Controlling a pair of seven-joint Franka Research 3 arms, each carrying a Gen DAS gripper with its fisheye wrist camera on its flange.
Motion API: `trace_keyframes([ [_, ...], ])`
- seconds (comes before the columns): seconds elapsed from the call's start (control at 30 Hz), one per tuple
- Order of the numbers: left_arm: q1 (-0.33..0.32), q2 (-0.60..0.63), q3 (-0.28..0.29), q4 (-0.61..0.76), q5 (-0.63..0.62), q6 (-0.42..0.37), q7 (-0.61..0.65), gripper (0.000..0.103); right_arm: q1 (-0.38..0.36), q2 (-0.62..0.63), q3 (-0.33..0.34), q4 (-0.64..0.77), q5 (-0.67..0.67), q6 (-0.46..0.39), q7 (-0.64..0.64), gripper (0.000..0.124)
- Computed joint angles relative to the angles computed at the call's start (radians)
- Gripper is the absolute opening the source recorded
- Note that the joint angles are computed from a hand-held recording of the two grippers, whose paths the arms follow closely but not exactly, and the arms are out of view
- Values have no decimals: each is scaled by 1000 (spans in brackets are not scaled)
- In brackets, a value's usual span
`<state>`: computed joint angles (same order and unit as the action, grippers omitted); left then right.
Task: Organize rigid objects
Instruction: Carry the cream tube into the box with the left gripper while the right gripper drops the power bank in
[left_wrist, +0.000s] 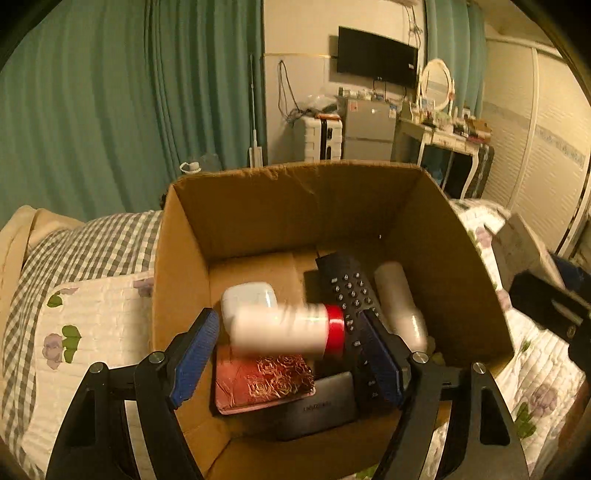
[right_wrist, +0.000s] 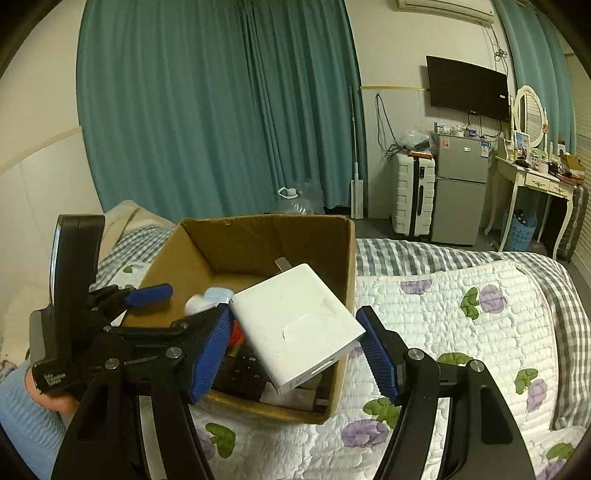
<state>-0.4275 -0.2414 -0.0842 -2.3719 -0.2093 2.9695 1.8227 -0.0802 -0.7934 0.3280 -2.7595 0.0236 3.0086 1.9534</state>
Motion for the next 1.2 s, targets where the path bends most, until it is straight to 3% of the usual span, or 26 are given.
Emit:
trace_keyframes([
  [0.1, 13, -29, -14, -30, 31, 18, -24, 80, -24, -13, 32, 4, -12, -6, 19, 68],
  [0.2, -26, -63, 30, -48, 3, 13, -8, 80, -35, -12, 49, 13, -18, 6, 38, 68],
  [0.27, -14, -82, 28, -57, 17, 17, -34, 80, -51, 5, 62, 27, -24, 14, 49, 68],
  [0.33, -71, -102, 87, -61, -32, 12, 11, 80, -81, 26, 85, 42, -38, 29, 59, 68],
  [0.37, -85, -112, 102, -63, -50, 10, 22, 80, -97, 45, 97, 53, -47, 41, 61, 68],
  [0.43, -48, -122, 75, -74, -25, 34, -9, 80, -111, 87, 105, 77, -59, 51, 56, 68],
  [0.57, -73, -130, 112, -73, -32, 21, -12, 80, -161, 182, 147, 138, -102, 55, 48, 69],
  [0.7, -89, -125, 129, -66, -66, 2, -2, 80, -184, 287, 154, 217, -156, 1, 60, 69],
  [0.83, -62, -126, 100, -79, -46, 19, -15, 80, -222, 331, 183, 257, -237, -62, 122, 69],
  [0.97, -41, -145, 74, -107, -7, 47, -48, 80, -194, 259, 148, 210, -267, -50, 195, 81],
  [1.2, 55, -277, -30, -176, 142, 106, -208, 80, -121, -19, 105, 127, -295, -182, 249, 89],
])
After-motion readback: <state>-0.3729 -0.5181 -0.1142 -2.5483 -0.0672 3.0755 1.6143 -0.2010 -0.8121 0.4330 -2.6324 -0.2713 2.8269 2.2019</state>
